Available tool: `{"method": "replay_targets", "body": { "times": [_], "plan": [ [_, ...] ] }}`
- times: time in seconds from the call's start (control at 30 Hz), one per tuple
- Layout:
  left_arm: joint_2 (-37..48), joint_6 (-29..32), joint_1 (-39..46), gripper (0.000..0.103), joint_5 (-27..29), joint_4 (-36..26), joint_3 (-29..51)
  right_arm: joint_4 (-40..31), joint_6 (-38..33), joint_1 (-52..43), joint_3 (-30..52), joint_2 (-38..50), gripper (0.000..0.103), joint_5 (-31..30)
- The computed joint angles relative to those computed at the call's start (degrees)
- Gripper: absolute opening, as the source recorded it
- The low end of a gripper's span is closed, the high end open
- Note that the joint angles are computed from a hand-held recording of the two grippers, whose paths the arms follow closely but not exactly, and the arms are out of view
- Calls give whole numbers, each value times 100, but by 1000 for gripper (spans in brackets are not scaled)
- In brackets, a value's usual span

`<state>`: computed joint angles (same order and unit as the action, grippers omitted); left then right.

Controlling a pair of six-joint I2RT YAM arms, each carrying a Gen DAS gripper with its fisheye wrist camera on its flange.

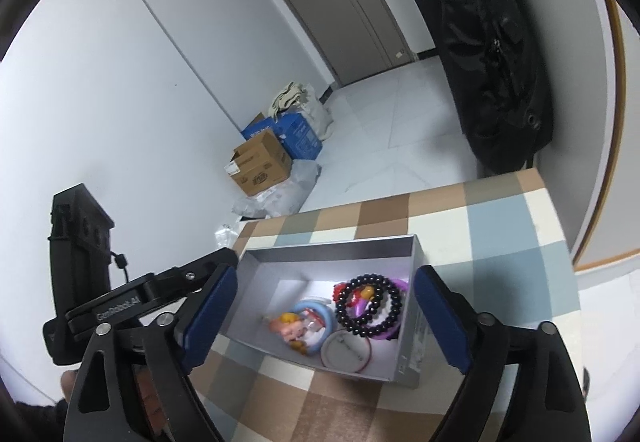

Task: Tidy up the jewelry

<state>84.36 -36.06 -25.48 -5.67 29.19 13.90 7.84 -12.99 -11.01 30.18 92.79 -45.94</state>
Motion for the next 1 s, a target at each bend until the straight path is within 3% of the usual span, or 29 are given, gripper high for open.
{"method": "replay_targets", "body": {
  "times": [0.13,0.3,0.43,0.63,1.0],
  "plan": [
    [-417,-134,-478,75,-901,-234,-179,150,-142,-66,-290,-329,100,45],
    [-975,-275,-922,77,-1537,-610,-355,160,-379,-256,-646,-783,103,-87],
    [-1313,-496,-1380,85,-2153,-1125,-328,99,-565,-374,-851,-1102,103,-149],
    [-1663,-951,-2032,88,-2890,-1835,-325,-279,-919,-744,-1059,-1547,103,-360],
    [-1499,-1595,-2736,88,-3654,-2247,-395,-810,-1482,-1111,-1300,-2042,103,-422]
  ]
}}
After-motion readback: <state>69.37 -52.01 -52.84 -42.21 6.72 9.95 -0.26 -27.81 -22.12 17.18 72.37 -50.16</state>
